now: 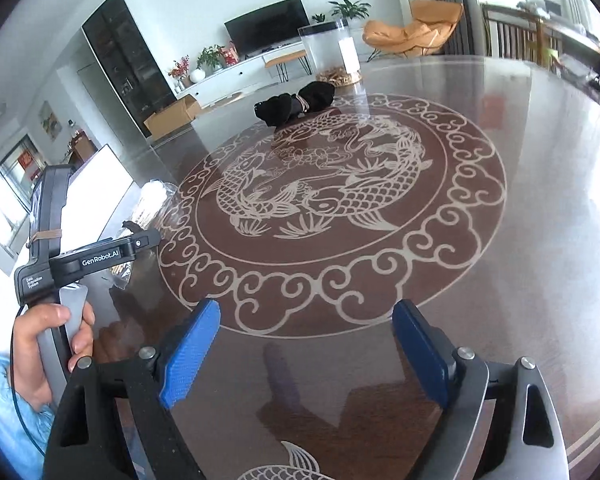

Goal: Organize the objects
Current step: 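Close the right gripper on the black velvet item and lift it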

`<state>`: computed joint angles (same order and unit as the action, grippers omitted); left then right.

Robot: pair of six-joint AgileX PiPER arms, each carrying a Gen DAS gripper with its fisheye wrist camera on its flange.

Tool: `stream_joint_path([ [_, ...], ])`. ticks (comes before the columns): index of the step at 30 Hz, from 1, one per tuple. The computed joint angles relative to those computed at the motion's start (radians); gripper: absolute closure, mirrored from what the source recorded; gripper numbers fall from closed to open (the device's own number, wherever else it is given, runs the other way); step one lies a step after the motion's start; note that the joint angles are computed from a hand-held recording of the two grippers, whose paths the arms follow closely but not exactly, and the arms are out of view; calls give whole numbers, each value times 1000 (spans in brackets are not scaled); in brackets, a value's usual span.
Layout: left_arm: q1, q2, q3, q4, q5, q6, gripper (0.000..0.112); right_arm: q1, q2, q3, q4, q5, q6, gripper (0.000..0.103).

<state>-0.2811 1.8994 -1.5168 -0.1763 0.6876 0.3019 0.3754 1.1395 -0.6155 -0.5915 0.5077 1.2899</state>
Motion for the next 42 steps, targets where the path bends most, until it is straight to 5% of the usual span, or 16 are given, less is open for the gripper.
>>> stream_joint_path([
  [17, 0, 6, -10, -3, 8, 6, 9, -51, -156, 97, -101, -13, 209, 14],
  [23, 36, 45, -95, -70, 150, 179, 9, 23, -88, 14, -34, 51, 61, 14],
  [28, 39, 42, -85, -76, 137, 189, 9, 83, -32, -47, -21, 111, -19, 14],
  [34, 16, 35, -47, -68, 47, 131, 9, -226, 144, -243, 419, 49, -597, 14],
  [37, 19, 28, -29, -82, 26, 145, 9, -399, 344, -498, 707, 160, -875, 14],
  [39, 20, 23, -21, -83, 19, 144, 9, -472, 513, -698, 805, 222, -930, 14],
  [42, 16, 25, -20, -82, 14, 141, 9, -478, 752, -998, 754, 296, -841, 14],
])
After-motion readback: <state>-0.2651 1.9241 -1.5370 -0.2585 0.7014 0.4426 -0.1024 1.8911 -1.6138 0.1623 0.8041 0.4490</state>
